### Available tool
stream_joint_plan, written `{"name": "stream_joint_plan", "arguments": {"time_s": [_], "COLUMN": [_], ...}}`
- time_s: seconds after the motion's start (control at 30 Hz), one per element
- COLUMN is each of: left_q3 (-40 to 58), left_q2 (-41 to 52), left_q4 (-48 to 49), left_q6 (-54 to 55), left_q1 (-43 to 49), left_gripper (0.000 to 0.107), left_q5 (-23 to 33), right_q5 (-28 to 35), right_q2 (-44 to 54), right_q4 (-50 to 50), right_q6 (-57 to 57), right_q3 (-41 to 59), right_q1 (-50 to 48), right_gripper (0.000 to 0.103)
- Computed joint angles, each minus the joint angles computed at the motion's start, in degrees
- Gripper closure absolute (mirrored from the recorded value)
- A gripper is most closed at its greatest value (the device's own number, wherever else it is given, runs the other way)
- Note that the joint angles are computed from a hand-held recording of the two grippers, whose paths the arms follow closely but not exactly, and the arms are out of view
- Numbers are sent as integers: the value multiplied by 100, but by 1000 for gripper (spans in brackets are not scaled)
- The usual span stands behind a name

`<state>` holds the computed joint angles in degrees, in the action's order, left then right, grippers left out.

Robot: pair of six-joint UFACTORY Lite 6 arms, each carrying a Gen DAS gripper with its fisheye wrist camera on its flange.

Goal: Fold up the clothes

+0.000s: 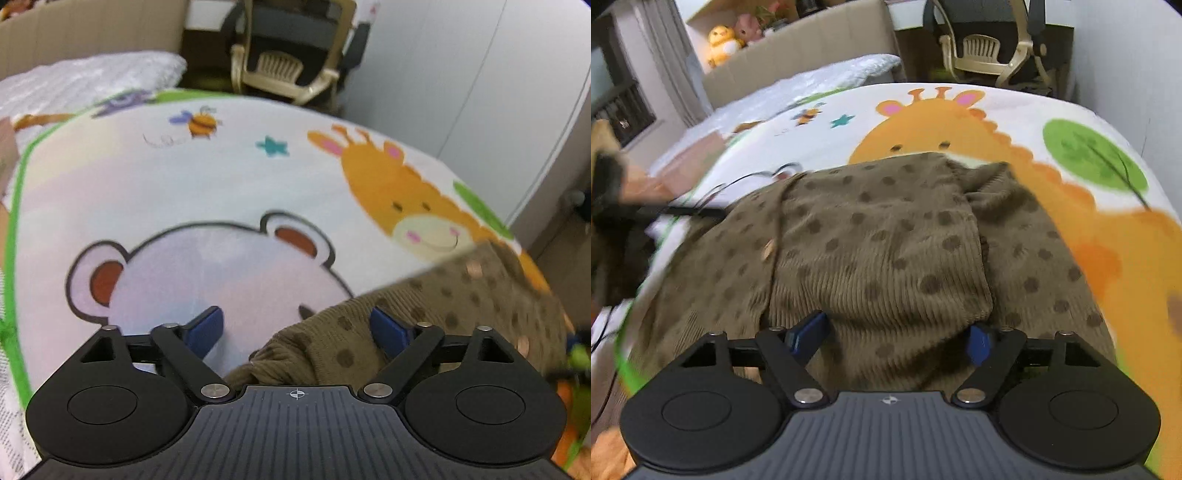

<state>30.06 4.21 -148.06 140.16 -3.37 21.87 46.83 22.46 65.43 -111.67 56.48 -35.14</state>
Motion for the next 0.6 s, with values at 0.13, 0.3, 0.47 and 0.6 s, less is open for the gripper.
{"name": "stream_joint_plan", "arguments": {"time_s": [0.13,0.3,0.47,0.6], "left_q3": [-625,-1673,-1751,-1471], "left_q2": [-471,-1685,-1730,-1574], "left_q4": [749,110,-760,-1303], "left_q6": [-783,-917,-856,-385], "left_q1": [84,-1283,-3184,-4159], "left_gripper": [33,31,24,17], "left_q5": [354,321,553,236], "right_q5": [-728,-1317,-1219,63], "right_q2": [966,1486,547,-920], "right_q4": [654,1620,2648,1950], "right_q6": [426,-211,-1946,-3251], "right_q3": [1391,2138,1017,-636], "right_q1": [1136,1787,1487,277], "right_gripper": [25,19,18,7]}}
